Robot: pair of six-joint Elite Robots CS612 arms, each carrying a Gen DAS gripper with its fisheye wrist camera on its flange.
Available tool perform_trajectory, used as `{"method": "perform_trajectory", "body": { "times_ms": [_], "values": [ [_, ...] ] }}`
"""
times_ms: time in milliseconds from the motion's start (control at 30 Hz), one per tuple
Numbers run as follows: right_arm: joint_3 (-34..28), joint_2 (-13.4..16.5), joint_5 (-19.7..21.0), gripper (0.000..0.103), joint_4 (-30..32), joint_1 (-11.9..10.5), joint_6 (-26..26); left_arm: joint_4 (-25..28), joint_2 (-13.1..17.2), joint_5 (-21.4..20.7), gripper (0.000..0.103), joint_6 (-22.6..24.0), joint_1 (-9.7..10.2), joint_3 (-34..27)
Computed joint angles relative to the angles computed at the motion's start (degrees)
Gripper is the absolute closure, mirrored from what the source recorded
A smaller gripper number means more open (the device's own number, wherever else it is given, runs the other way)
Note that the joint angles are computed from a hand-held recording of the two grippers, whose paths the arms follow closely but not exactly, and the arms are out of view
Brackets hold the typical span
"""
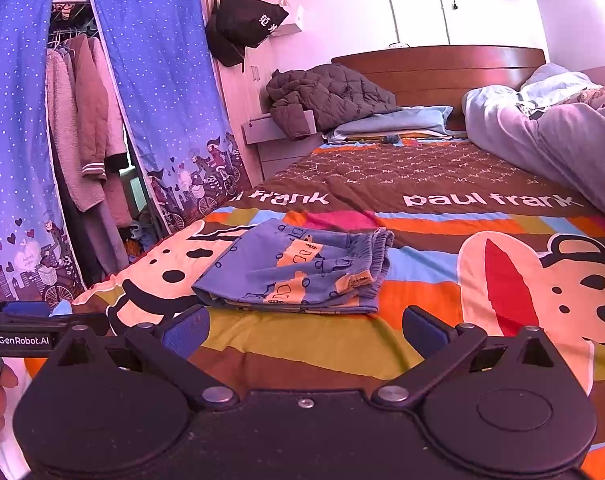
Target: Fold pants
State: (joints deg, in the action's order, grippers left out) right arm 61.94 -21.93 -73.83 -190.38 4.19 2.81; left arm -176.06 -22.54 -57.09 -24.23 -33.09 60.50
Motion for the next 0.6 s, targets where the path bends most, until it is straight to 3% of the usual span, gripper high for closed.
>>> {"method": "perform_trajectory", "body": {
  "times_ms": [600],
  "values": [
    [0.1, 0.1, -0.3, 0.001, 0.9, 0.2, 0.1, -0.5, 0.4, -0.7, 0.0, -1.2, 0.0, 0.0]
  ]
}}
